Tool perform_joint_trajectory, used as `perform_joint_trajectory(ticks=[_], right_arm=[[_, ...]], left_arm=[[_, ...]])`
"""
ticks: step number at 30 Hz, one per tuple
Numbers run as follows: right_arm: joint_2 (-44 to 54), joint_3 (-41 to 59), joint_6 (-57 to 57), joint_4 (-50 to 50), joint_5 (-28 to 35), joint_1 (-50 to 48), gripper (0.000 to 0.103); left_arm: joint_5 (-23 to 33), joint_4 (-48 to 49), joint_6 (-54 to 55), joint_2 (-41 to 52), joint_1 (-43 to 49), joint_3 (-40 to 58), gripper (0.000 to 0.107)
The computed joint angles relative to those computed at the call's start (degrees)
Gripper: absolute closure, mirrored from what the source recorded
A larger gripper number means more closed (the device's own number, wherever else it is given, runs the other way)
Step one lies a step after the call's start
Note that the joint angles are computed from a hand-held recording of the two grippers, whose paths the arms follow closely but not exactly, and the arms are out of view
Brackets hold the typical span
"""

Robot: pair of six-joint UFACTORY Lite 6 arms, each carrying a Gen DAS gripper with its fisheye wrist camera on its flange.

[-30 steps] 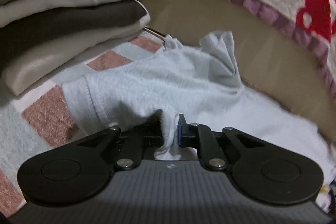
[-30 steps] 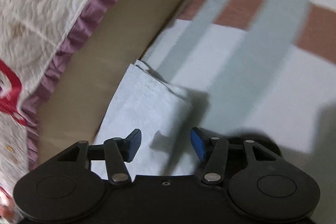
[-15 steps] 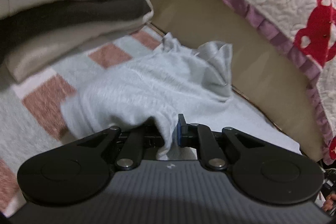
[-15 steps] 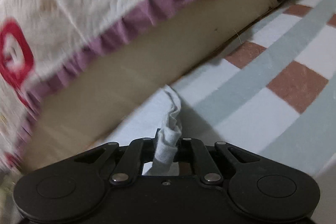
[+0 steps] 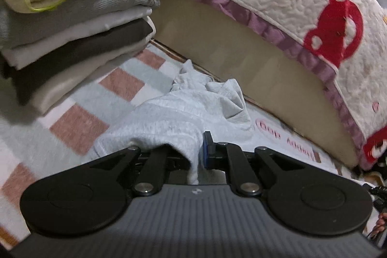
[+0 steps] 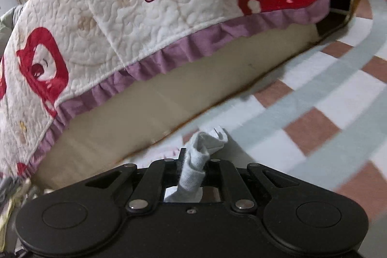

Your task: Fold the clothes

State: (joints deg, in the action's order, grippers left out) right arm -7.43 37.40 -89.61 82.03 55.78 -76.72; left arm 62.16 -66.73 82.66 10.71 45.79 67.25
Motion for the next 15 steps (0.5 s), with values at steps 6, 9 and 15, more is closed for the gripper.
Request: perform_joint_trajectory(ticks=[6,9,15], right_arm=[[-11.01,-2.34,-1.94,-22.8,11.76,-19.71,0.096],[-10.05,-2.97,-5.21,-28.32,13.53,-28.53,0.096],[-13.26,-10.18,-7.87,-31.61,-0.36,-24.54,0.095]], left_arm=[[7.35,11.96,5.55,-8.55,10.52,-6.16,0.099],[9.17,16.6,5.3,-7.5,13.66,-6.87,0.099],[-0.26,21.84,5.13,-6.19,12.45,-10.38,0.094]])
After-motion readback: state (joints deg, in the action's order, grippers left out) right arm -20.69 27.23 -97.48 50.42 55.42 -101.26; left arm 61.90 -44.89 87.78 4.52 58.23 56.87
